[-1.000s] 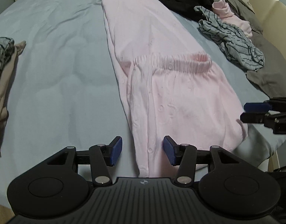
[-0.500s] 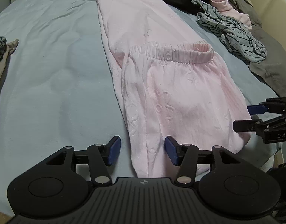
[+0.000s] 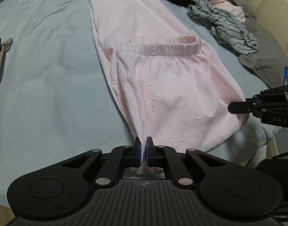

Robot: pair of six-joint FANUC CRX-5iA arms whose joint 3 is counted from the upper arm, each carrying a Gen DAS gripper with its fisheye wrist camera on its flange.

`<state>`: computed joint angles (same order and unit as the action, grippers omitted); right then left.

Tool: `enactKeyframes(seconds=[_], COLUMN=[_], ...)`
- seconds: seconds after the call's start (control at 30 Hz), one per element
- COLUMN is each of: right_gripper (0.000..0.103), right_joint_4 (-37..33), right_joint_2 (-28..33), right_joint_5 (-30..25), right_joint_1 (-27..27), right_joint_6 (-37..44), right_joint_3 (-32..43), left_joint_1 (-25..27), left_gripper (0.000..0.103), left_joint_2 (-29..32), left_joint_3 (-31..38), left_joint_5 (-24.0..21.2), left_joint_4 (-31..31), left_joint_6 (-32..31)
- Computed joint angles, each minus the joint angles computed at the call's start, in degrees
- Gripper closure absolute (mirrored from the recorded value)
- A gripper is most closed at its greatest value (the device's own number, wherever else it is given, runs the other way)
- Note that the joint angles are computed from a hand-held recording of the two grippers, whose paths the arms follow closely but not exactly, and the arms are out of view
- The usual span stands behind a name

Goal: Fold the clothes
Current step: 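Lift the cuff layer with both grippers, lay it back and open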

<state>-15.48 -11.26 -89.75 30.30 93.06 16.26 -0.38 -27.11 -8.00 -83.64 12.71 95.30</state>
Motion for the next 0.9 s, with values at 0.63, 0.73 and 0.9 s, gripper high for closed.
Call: enactKeyframes(seconds=[0.63, 0.73, 0.9], right_gripper=[0.097, 0.097, 0.073], right_joint_4=[-6.7, -5.7, -4.9], right_joint_2=[-2.9, -3.6, -2.6], right_joint_5=[-13.9, -13.8, -13.8], right_joint_1=[-5.2, -4.7, -4.8], right_joint_6=[2.8, 3.0, 2.5], right_joint_3=[2.3, 0.1, 0.7], left_joint_1=[-4.9, -5.0, -6.0], left_gripper=[0.102, 0.102, 0.095], left_joint_2=[-3.4, -3.1, -1.7], left_joint_3=[-1.9, -2.5, 0.5], left_joint_5=[-8.2, -7.6, -8.8], left_joint_4=[4.9, 4.9, -0.4], left_joint_6=[-4.6, -4.7, -1.7])
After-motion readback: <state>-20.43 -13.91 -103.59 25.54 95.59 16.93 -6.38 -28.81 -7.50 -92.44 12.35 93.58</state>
